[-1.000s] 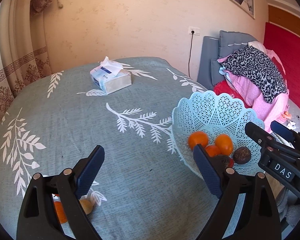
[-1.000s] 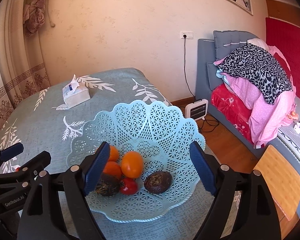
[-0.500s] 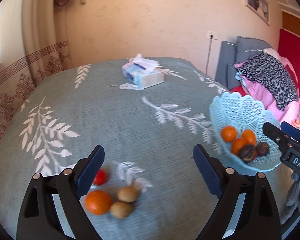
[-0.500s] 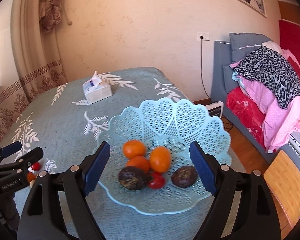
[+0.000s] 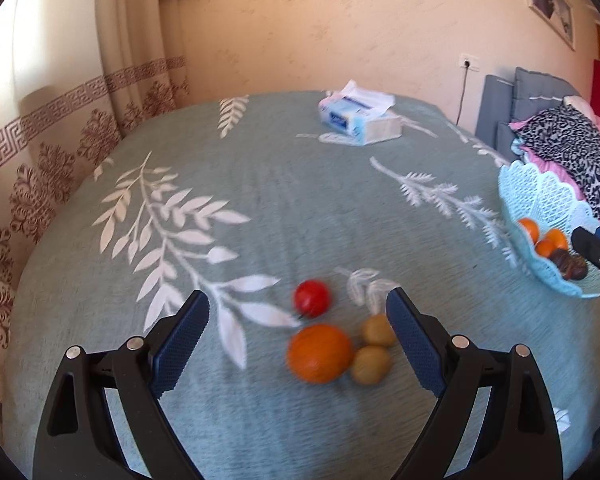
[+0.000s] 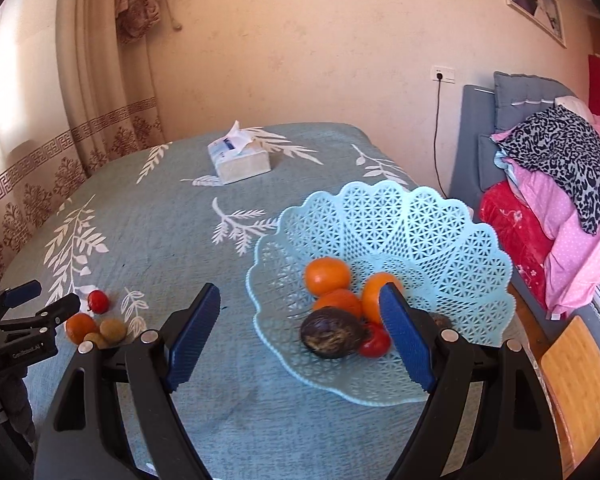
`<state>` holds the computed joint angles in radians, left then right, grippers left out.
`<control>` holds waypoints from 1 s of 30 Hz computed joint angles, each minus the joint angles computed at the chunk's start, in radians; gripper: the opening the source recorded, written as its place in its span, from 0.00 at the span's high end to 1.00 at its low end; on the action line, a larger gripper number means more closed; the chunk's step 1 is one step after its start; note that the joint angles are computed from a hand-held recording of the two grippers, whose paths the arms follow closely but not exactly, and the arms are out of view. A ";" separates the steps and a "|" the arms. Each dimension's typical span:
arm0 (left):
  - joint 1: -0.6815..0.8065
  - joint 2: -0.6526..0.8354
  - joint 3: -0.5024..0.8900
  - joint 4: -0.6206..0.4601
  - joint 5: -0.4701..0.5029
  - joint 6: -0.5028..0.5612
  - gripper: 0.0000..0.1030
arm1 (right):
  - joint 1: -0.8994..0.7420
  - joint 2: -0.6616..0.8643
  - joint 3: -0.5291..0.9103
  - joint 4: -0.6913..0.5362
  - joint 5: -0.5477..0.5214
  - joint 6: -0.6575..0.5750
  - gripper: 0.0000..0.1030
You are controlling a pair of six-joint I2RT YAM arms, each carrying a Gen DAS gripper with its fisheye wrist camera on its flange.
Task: Organize fruits
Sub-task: 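Move both open tools back toward the remaining fruits on the spread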
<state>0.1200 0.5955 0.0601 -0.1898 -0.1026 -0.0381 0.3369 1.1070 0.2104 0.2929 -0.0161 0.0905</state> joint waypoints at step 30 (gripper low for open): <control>0.478 -0.015 -0.042 -0.008 0.313 0.290 0.15 | 0.197 0.124 -0.010 0.072 0.062 0.031 0.19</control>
